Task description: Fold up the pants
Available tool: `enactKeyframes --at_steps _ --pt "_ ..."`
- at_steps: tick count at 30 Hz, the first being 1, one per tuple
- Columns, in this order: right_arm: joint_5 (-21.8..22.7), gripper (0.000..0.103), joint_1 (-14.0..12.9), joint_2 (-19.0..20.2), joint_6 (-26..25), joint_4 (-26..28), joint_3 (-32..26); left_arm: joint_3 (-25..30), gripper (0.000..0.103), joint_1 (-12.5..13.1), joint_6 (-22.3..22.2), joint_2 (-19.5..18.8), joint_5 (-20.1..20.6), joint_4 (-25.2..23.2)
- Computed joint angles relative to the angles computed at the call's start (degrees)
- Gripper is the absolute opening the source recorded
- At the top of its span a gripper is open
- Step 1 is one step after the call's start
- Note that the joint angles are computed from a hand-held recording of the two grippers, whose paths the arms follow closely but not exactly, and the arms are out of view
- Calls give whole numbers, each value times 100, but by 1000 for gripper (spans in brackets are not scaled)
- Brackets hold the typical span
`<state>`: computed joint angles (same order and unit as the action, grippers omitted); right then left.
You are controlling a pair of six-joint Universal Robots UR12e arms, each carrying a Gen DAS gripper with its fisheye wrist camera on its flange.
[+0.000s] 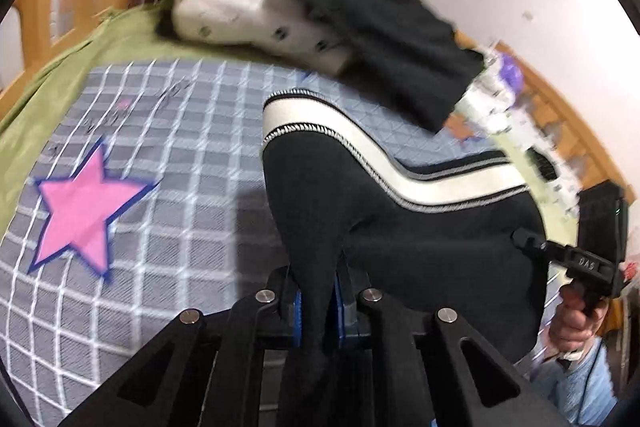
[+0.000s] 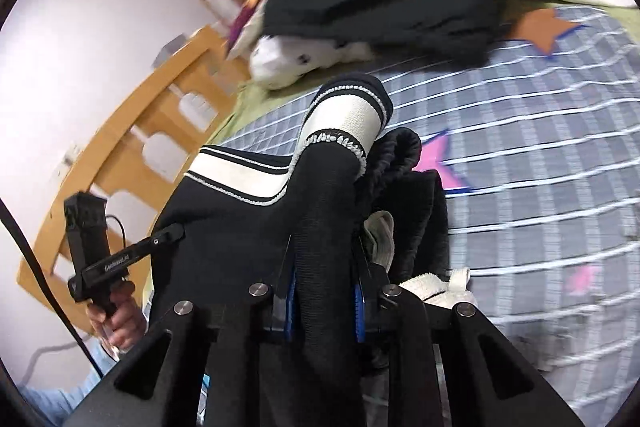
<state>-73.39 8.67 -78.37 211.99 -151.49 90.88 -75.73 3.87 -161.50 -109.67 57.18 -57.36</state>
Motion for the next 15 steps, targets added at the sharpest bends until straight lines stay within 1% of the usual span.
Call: enactKeyframes --at_steps 1,2,3,4,5,6,7,8,9,11,12,13,15 --pt "-69 22 54 100 -77 97 -86 -56 18 12 61 -33 95 -75" --pt "-326 22 133 167 -166 206 -125 -160 24 -4 0 -40 232 2" --pt "-824 28 220 209 -353 552 -189 -244 25 -9 -52 -31 357 83" --pt "-1226 33 264 269 -527 920 -219 -319 29 -10 -76 -31 472 126" --pt "-1389 34 278 275 -461 1047 -226 -439 39 36 -55 -2 416 162" --pt "-1311 35 241 224 -318 1078 -205 -489 45 48 -88 18 407 220" --pt "-1414 42 267 225 -415 1348 -309 -582 46 77 -129 68 398 360" --pt "-1663 45 325 232 -544 1554 -411 -610 46 95 -127 96 425 401" --pt "-2144 47 440 227 -796 1709 -518 -643 46 99 -175 135 519 523" --pt "-2607 46 551 217 -1044 1681 -594 -724 47 108 -182 216 553 1030" --pt "-2729 46 586 202 -1191 1424 -590 -700 50 90 -153 216 574 1124" --pt "-2707 46 580 208 -1301 1201 -601 -598 52 43 -105 176 616 1189" --pt "-2612 46 582 307 -1456 854 -702 -348 52 -58 -43 45 529 1253"
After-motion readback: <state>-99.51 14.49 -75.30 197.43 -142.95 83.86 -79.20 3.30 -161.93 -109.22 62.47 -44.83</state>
